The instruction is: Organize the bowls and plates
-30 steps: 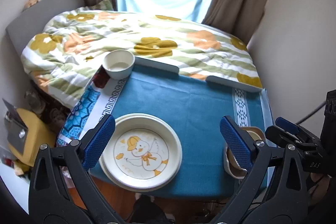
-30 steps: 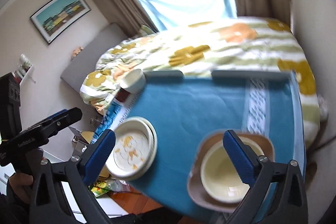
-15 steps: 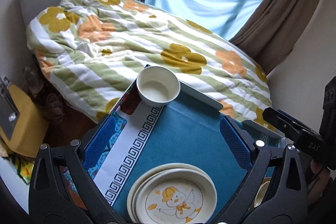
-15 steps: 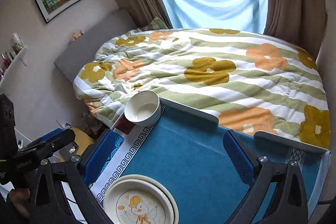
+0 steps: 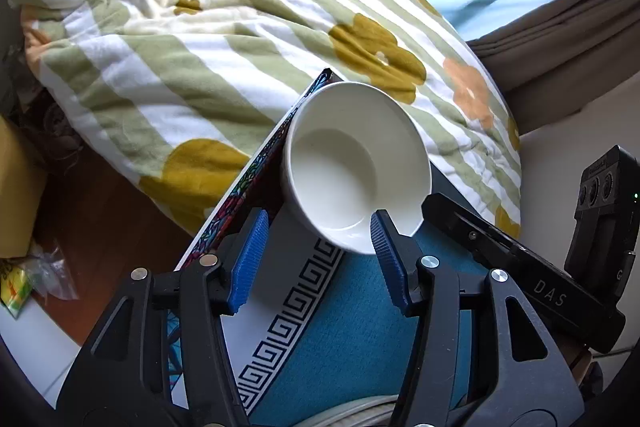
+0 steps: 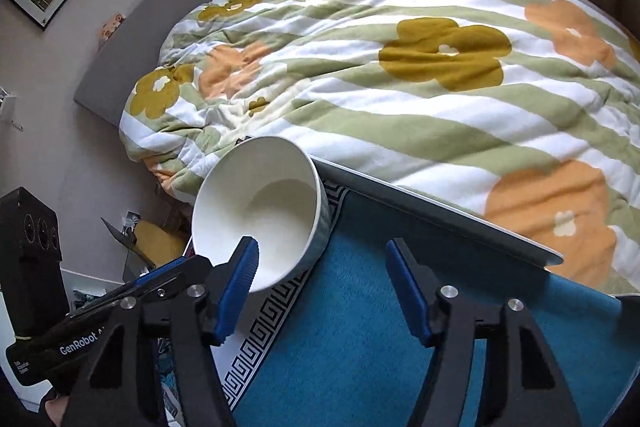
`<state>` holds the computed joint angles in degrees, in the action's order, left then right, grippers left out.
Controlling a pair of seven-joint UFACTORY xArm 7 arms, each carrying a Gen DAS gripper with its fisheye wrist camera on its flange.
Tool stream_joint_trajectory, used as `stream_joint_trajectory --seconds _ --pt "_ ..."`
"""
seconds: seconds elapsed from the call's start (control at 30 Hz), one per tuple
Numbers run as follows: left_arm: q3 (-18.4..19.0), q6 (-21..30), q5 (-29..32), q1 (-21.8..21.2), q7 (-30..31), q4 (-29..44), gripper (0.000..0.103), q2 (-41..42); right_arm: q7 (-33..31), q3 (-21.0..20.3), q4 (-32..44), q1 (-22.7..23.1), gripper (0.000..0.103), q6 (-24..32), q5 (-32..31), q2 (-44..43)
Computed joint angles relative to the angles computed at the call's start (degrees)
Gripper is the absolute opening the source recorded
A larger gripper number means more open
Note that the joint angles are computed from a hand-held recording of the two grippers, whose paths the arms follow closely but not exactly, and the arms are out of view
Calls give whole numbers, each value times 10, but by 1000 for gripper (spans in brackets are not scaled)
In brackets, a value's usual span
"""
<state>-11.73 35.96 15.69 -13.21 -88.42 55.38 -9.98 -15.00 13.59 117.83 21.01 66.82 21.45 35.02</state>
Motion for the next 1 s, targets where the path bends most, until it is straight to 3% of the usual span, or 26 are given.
stream_joint_trajectory --seconds 0.07,0.23,0.33,0.47,0.77,1.0 --pt "6 -10 -8 1 13 -2 48 8 9 0 23 6 54 9 -2 21" --pt "16 -33 -24 4 34 -9 30 20 18 -1 69 20 42 27 -14 57" --pt "15 -14 -17 5 35 -1 23 25 20 0 86 24 34 31 -16 72" --pt "15 -24 -7 7 21 -10 20 21 21 3 95 26 20 31 -11 84" --pt "10 14 17 1 29 12 20 25 10 9 51 18 19 -6 2 61" --pt "-8 78 65 -11 7 50 20 17 -23 18 -30 -1 19 -54 30 2"
